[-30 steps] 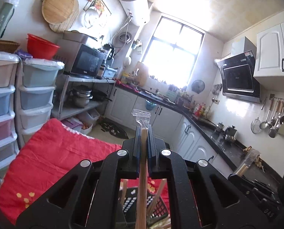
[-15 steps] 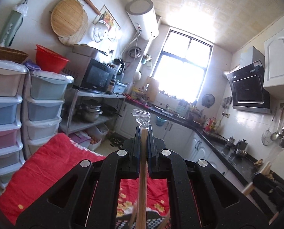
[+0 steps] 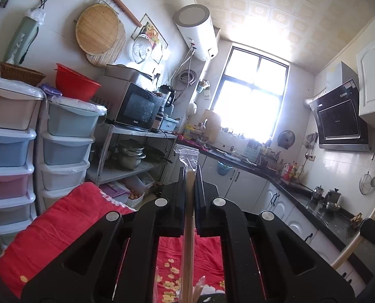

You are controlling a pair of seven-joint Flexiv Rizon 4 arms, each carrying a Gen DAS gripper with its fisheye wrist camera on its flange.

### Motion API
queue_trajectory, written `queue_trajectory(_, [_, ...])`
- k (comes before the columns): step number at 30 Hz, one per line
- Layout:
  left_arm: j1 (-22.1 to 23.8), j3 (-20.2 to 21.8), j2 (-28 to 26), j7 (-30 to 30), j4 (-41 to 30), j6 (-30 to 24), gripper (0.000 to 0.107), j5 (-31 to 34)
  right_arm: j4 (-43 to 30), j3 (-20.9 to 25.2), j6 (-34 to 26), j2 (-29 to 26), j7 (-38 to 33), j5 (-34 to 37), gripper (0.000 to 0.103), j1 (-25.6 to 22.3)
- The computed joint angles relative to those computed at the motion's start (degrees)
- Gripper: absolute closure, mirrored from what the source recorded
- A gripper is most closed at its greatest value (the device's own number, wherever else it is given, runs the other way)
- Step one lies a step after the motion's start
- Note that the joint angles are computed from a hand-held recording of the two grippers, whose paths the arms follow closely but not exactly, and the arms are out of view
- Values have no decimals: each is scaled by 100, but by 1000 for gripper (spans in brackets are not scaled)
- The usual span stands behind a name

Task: Organize utensils
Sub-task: 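Lower the right gripper's chopstick into the caddy while the left gripper inserts its own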

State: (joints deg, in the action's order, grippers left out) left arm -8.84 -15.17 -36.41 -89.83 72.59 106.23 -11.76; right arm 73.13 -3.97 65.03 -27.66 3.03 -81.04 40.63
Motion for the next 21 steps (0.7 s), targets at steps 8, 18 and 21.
queue_trajectory(8, [4,-81,-225,44,-173,78,104,114,19,-10,-97,-109,-50,186,97,4])
queue_trajectory(18, [140,-330,-423,113,-128,139,104,381,-69,-101,-104,-321,-221,621,97,57])
queue_trajectory(21, [242,-495,-480,147,-90,182,104,549,-64,-142,-68,-375,-233,706,97,66])
